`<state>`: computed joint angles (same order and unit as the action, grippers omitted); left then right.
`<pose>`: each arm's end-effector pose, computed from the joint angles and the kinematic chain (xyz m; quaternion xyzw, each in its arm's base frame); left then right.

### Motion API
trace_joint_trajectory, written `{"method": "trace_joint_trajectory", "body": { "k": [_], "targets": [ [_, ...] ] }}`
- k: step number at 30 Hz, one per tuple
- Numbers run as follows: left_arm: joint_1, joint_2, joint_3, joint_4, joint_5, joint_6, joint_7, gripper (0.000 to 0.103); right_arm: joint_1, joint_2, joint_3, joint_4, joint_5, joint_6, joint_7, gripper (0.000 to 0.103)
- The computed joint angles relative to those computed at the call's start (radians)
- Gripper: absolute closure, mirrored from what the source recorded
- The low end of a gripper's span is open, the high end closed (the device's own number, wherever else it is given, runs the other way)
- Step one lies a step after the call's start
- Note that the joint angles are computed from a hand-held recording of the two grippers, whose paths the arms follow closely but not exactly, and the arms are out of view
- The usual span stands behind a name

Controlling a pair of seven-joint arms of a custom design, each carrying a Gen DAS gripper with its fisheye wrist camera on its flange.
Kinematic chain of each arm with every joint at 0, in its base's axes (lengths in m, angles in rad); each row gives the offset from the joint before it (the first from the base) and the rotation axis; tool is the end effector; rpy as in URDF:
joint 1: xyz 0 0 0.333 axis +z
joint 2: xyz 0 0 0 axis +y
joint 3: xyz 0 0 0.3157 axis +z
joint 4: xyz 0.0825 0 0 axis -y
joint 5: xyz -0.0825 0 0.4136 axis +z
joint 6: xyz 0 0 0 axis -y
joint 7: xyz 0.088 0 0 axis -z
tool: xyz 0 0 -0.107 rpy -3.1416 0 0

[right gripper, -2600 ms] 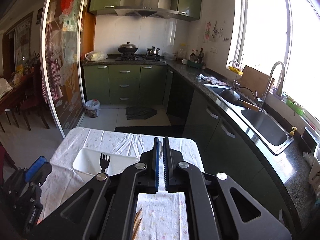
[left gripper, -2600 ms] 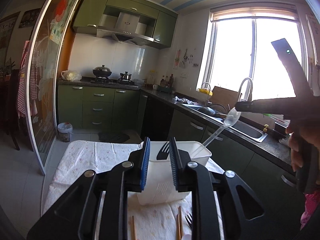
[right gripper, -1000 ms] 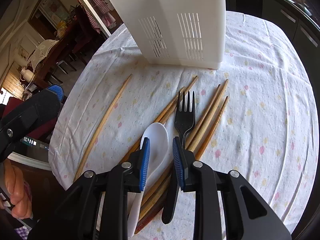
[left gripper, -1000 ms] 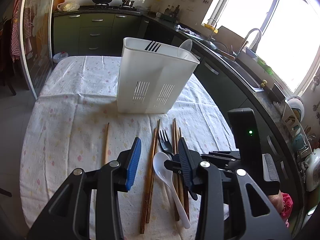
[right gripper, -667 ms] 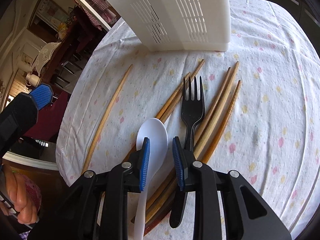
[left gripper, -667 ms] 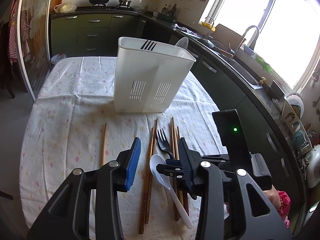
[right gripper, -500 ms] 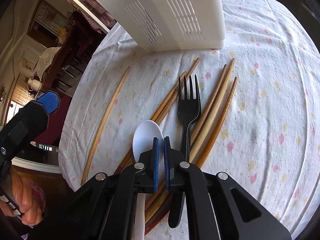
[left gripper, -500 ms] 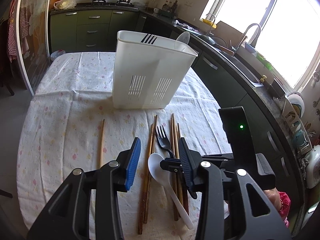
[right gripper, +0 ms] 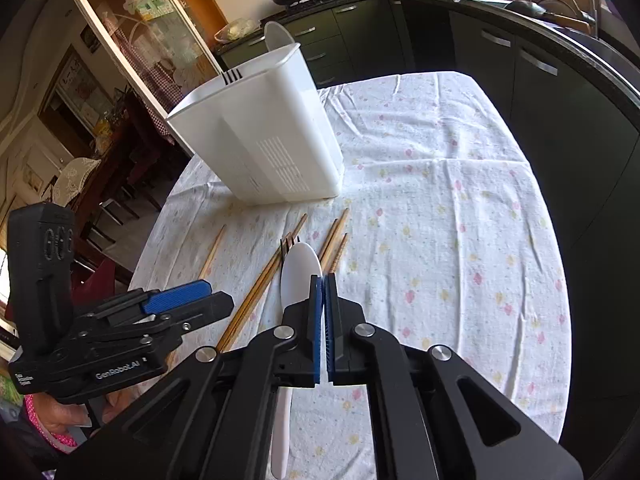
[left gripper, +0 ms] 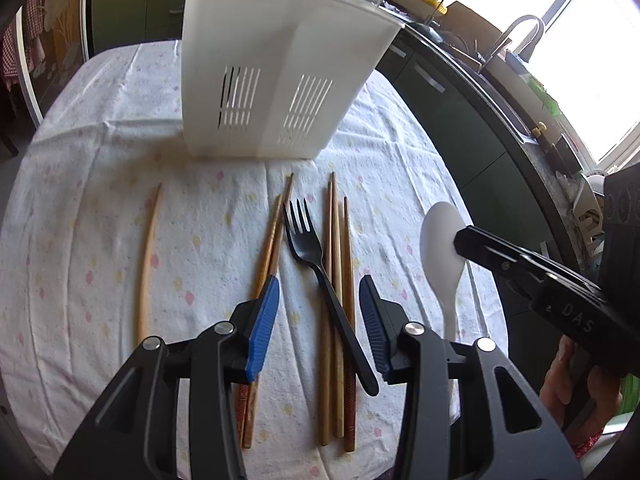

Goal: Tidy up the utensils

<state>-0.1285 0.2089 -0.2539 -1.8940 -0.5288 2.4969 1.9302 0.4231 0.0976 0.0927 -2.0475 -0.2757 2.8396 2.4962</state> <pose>0.6219 -0.2379 0.4243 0.5442 -0.7876 0.2879 0.0256 0.5503 0.3268 0.4566 -0.6011 0.7200 -0.1007 0.3319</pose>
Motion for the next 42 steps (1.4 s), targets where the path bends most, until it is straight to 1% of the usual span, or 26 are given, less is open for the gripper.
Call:
{"method": "trace_joint_trajectory", "body": {
  "k": [4,6,10,12,13,14,15,17,18,20,25,27,29,31,34,36,38,40,42],
  "targets": [
    [-0.028,0.062,0.010,0.060,0.072,-0.046,-0.143,0.063,-0.010,-0.058,-0.004,-0.072,-0.032,0.034,0.046,0.100],
    [-0.031,0.084,0.005,0.082,0.086,-0.061,-0.186,0.064,-0.020,-0.072,0.001,-0.095,-0.032,0.050,0.050,0.100],
    [-0.046,0.105,0.000,0.095,0.126,-0.039,-0.264,0.064,-0.036,-0.084,0.009,-0.127,-0.023,0.088,0.051,0.100],
    [-0.056,0.123,0.004,0.114,0.157,-0.043,-0.318,0.064,-0.041,-0.095,0.012,-0.148,-0.028,0.108,0.061,0.100],
    [-0.060,0.133,0.007,0.124,0.173,-0.048,-0.347,0.067,-0.045,-0.097,0.013,-0.154,-0.030,0.119,0.065,0.100],
    [-0.063,0.141,0.009,0.130,0.188,-0.053,-0.371,0.072,-0.048,-0.104,0.015,-0.162,-0.032,0.125,0.068,0.100],
    [-0.066,0.147,0.010,0.135,0.202,-0.057,-0.394,0.073,-0.051,-0.110,0.016,-0.172,-0.038,0.132,0.075,0.100],
    [-0.067,0.146,0.008,0.130,0.221,-0.032,-0.417,0.077,-0.060,-0.123,0.020,-0.188,-0.055,0.144,0.092,0.100],
    [-0.064,0.151,0.005,0.136,0.223,-0.034,-0.422,0.077,-0.065,-0.129,0.021,-0.197,-0.058,0.152,0.097,0.100],
    [-0.069,0.162,0.007,0.146,0.242,-0.030,-0.450,0.086,-0.075,-0.140,0.026,-0.213,-0.062,0.163,0.105,0.100],
    [-0.057,0.166,-0.004,0.149,0.253,-0.018,-0.448,0.094,-0.097,-0.161,0.035,-0.248,-0.045,0.191,0.102,0.100],
    [-0.057,0.171,-0.004,0.155,0.258,-0.011,-0.448,0.095,-0.105,-0.166,0.041,-0.255,-0.045,0.195,0.105,0.100],
    [-0.050,0.162,-0.010,0.143,0.252,0.005,-0.430,0.095,-0.113,-0.170,0.048,-0.257,-0.051,0.197,0.110,0.100],
    [-0.040,0.140,-0.018,0.112,0.238,0.040,-0.397,0.095,-0.117,-0.172,0.053,-0.255,-0.056,0.195,0.113,0.100],
    [-0.014,0.091,-0.039,0.054,0.173,0.097,-0.318,0.095,-0.124,-0.173,0.063,-0.247,-0.081,0.193,0.133,0.100],
    [0.005,0.047,-0.056,0.006,0.106,0.152,-0.239,0.095,-0.129,-0.174,0.070,-0.238,-0.107,0.188,0.153,0.100],
    [0.018,-0.006,-0.070,-0.048,0.026,0.225,-0.140,0.095,-0.130,-0.174,0.073,-0.228,-0.127,0.184,0.167,0.100],
    [0.030,-0.062,-0.085,-0.091,-0.090,0.290,-0.011,0.095,-0.129,-0.174,0.076,-0.218,-0.146,0.178,0.177,0.100],
    [0.035,-0.115,-0.089,-0.115,-0.234,0.338,0.135,0.095,-0.129,-0.174,0.078,-0.208,-0.168,0.172,0.192,0.100]
  ]
}}
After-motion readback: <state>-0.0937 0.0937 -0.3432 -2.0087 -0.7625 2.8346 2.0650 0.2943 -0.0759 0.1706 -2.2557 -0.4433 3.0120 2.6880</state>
